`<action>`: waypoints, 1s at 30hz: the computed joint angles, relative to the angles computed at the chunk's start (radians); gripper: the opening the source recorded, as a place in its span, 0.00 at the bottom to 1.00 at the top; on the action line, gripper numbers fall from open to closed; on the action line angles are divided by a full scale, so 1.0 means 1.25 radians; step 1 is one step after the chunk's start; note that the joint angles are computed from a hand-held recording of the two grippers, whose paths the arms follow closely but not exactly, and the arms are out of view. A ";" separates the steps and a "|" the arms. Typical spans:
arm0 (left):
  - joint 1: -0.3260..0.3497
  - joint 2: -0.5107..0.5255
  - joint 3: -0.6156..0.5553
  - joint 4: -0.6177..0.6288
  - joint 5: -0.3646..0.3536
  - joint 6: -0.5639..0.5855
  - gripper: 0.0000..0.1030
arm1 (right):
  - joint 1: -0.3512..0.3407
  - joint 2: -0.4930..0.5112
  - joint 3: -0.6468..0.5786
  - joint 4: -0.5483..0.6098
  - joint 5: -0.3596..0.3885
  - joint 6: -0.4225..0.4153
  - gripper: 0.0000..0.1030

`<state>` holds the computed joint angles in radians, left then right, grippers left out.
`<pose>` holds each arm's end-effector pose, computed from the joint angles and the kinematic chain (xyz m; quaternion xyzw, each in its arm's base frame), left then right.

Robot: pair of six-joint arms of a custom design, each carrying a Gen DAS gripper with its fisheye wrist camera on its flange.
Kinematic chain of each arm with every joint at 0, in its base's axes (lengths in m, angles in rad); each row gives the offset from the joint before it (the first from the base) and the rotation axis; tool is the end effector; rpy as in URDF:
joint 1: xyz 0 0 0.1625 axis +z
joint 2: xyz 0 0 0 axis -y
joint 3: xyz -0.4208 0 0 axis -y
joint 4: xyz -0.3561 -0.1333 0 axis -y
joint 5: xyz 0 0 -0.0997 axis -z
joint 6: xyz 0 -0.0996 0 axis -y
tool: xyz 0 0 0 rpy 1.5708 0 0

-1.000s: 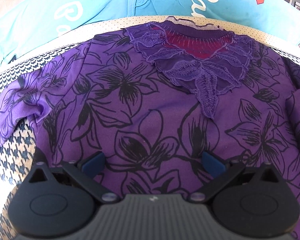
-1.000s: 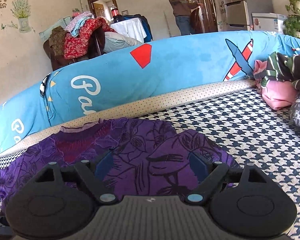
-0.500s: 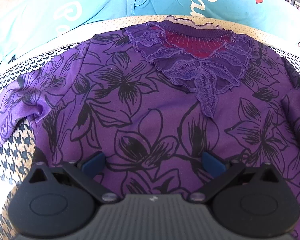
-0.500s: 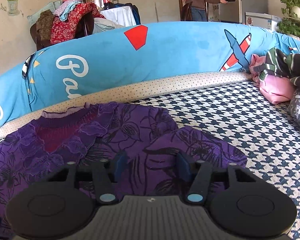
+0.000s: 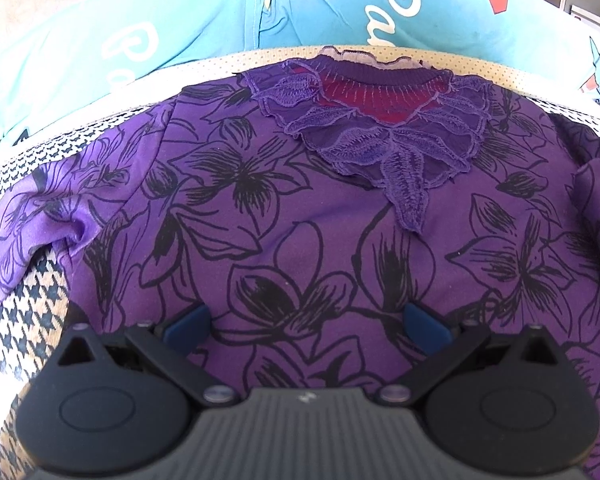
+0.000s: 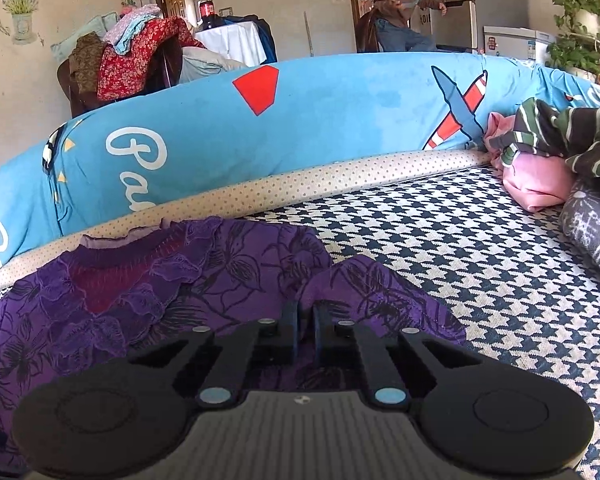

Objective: Fold clothes

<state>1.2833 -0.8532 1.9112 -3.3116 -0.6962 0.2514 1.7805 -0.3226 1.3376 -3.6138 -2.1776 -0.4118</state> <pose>0.0398 -0.6052 0.1826 0.0906 0.8606 -0.3105 0.3935 0.2223 -0.6771 0.0365 0.1142 -0.8361 0.4406 0.3062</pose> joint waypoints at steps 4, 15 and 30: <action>-0.006 -0.005 0.044 -0.078 0.007 0.007 1.00 | -0.005 -0.023 0.033 -0.046 0.018 0.003 0.07; -0.026 0.007 0.151 -0.291 0.026 0.042 1.00 | -0.046 -0.142 0.158 -0.184 0.041 0.080 0.06; -0.027 0.033 0.164 -0.390 0.019 0.090 1.00 | -0.094 -0.269 0.288 -0.238 0.031 0.266 0.06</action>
<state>1.2493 -0.8119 2.1158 -3.7989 -0.6728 0.3637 1.6626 -0.6589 1.6974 -3.9112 -2.1383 -0.0792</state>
